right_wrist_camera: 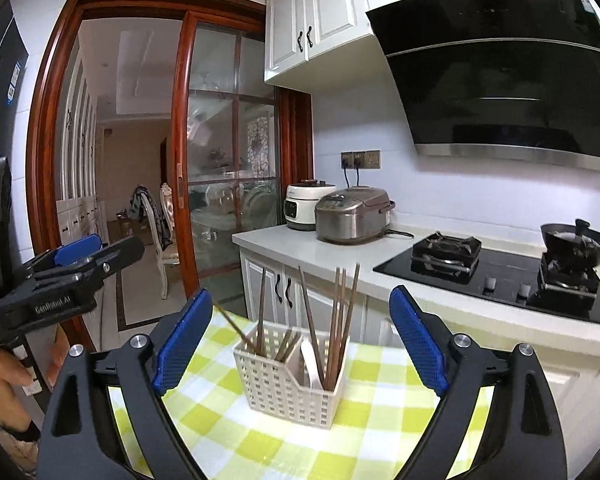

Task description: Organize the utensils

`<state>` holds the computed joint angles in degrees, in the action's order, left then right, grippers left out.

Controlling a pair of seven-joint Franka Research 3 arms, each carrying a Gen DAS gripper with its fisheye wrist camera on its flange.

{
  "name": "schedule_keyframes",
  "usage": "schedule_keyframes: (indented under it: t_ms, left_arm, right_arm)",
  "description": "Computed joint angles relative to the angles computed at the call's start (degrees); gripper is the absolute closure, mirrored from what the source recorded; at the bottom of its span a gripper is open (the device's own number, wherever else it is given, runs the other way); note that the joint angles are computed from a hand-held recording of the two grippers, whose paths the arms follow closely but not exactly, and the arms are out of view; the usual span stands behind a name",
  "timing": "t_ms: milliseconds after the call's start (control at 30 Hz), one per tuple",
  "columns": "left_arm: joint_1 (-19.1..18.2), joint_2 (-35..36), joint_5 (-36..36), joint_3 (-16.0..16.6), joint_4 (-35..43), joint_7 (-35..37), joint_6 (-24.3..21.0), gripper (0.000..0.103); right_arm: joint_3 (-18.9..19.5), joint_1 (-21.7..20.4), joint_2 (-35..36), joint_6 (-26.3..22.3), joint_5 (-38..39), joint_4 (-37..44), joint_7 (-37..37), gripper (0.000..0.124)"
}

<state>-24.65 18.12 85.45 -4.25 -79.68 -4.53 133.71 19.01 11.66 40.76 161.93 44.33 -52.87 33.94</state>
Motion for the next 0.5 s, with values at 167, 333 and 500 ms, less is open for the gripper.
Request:
schedule_keyframes:
  t_ms: [167, 333, 500]
  left_arm:
    - [-0.5, -0.6, -0.4, -0.6, -4.0, -3.7, -2.2, 0.005]
    - [-0.5, -0.8, 0.1, -1.2, -6.8, -5.8, -2.7, 0.005]
    - [-0.1, 0.7, -0.9, -1.6, -7.1, -4.0, -1.2, 0.005]
  right_arm:
    - [2.0, -1.8, -4.0, 4.4, 3.7, -9.6, -5.0, 0.039]
    - [1.4, -2.1, -3.9, 3.1, 5.5, -11.8, -3.9, 0.039]
    - [0.4, -1.7, -3.0, 2.3, 4.5, -12.4, -2.3, 0.039]
